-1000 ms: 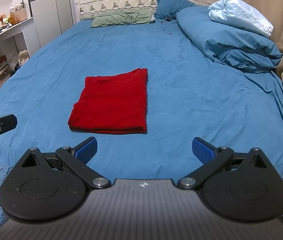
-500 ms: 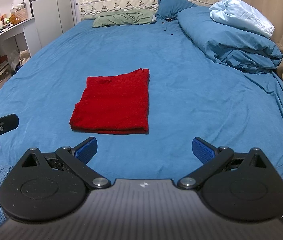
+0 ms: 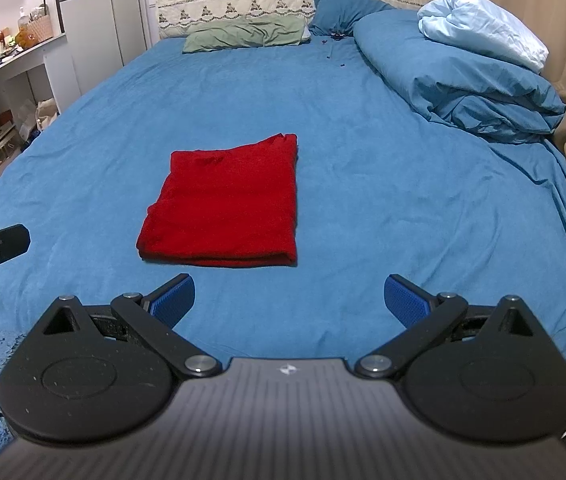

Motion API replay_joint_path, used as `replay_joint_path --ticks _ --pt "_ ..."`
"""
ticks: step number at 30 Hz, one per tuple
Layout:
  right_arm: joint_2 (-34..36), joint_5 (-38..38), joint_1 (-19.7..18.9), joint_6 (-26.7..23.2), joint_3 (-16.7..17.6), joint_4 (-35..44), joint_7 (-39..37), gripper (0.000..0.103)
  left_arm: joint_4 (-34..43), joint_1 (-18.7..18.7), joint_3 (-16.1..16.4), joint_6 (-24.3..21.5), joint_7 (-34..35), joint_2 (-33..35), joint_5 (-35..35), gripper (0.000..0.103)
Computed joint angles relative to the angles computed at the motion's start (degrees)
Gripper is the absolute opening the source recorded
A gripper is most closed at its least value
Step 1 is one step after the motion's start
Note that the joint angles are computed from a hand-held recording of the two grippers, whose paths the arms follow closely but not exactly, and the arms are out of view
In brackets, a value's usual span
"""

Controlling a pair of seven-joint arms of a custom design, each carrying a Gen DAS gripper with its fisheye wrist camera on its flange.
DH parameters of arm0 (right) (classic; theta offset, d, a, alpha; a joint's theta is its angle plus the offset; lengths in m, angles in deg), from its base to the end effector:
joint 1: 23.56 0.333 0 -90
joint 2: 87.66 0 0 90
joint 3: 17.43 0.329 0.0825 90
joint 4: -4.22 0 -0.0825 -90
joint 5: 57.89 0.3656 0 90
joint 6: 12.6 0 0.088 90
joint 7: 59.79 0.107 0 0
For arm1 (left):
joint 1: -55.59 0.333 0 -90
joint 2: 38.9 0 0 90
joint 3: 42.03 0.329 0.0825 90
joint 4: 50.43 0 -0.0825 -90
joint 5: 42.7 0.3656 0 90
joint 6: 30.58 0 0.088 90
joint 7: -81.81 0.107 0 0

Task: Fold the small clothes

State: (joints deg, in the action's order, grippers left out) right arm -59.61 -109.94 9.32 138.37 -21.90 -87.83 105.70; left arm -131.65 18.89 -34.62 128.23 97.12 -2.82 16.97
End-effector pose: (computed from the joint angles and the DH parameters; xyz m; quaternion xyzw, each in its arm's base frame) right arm 0.6109 0.3638 0.4177 -0.6131 0.6817 -0.2914 0.2727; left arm 0.6223 -0.4204 0.4150 -0.5851 0.6622 -0.3408 0.3211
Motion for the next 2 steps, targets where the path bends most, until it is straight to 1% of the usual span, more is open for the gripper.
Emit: replay_joint_path --ticks 2 --pt "0.3 0.2 0.0 -0.2 0.1 0.3 -0.2 0.103 0.5 0.1 -0.1 -0.5 0.4 0.3 -0.2 0.103"
